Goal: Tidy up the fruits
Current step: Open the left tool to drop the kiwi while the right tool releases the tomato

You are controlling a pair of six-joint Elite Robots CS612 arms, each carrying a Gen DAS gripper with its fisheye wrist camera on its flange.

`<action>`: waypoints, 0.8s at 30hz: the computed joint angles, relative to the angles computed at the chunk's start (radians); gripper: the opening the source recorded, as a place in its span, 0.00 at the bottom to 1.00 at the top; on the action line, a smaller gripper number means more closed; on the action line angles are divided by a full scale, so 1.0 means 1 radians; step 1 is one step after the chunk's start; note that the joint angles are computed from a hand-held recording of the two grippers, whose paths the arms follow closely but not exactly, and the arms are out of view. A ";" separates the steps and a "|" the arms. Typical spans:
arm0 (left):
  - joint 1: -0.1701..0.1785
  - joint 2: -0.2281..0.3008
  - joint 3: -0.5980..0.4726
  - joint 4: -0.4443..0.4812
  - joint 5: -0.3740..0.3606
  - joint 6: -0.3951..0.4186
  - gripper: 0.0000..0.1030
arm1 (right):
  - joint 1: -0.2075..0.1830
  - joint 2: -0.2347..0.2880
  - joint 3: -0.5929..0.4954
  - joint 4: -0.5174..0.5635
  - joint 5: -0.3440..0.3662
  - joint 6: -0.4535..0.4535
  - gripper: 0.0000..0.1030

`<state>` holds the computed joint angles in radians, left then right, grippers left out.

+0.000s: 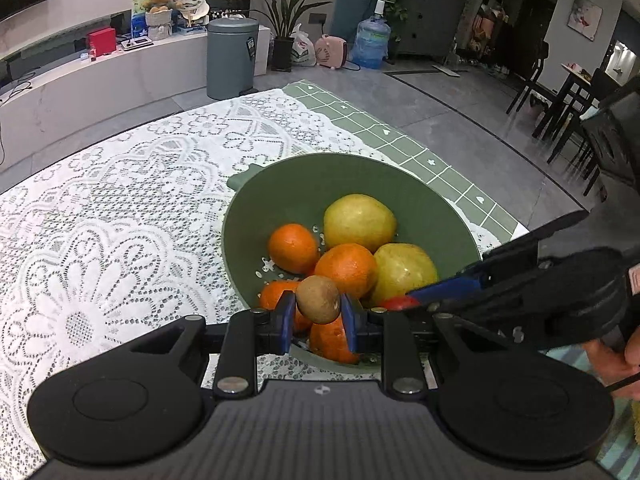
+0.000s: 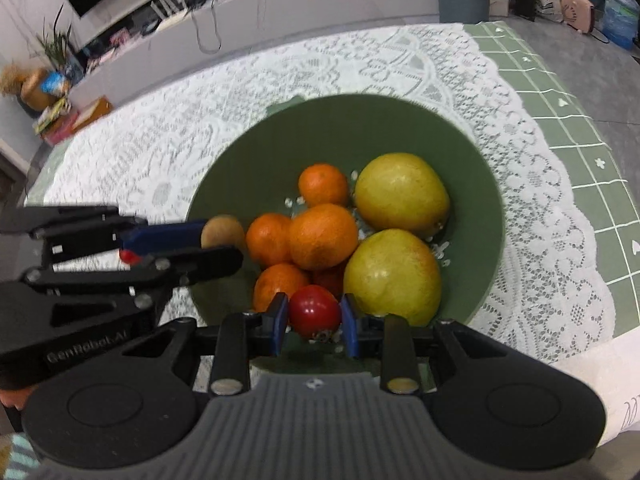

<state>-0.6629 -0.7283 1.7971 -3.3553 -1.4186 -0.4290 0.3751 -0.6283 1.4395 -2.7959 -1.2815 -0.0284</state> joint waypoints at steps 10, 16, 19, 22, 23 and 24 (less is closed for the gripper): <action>0.001 -0.004 0.002 0.006 0.005 -0.008 0.26 | 0.008 -0.002 0.009 -0.010 -0.037 -0.025 0.26; 0.003 -0.007 -0.001 0.007 -0.015 -0.005 0.27 | 0.002 -0.017 0.044 -0.090 -0.031 -0.016 0.39; 0.010 -0.006 -0.003 0.001 -0.055 -0.010 0.26 | -0.006 -0.027 0.080 -0.203 -0.057 0.024 0.41; 0.011 -0.005 -0.008 0.013 -0.072 -0.017 0.27 | -0.017 -0.032 0.110 -0.309 -0.093 0.086 0.42; 0.012 -0.004 -0.011 0.016 -0.079 -0.019 0.27 | -0.024 -0.033 0.116 -0.328 -0.086 0.108 0.42; 0.012 -0.002 -0.015 0.018 -0.088 -0.023 0.27 | -0.030 -0.032 0.119 -0.344 -0.070 0.130 0.42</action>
<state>-0.6511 -0.7298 1.7823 -3.3377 -1.5066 -0.4522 0.3449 -0.6604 1.5588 -3.1403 -1.3513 0.1011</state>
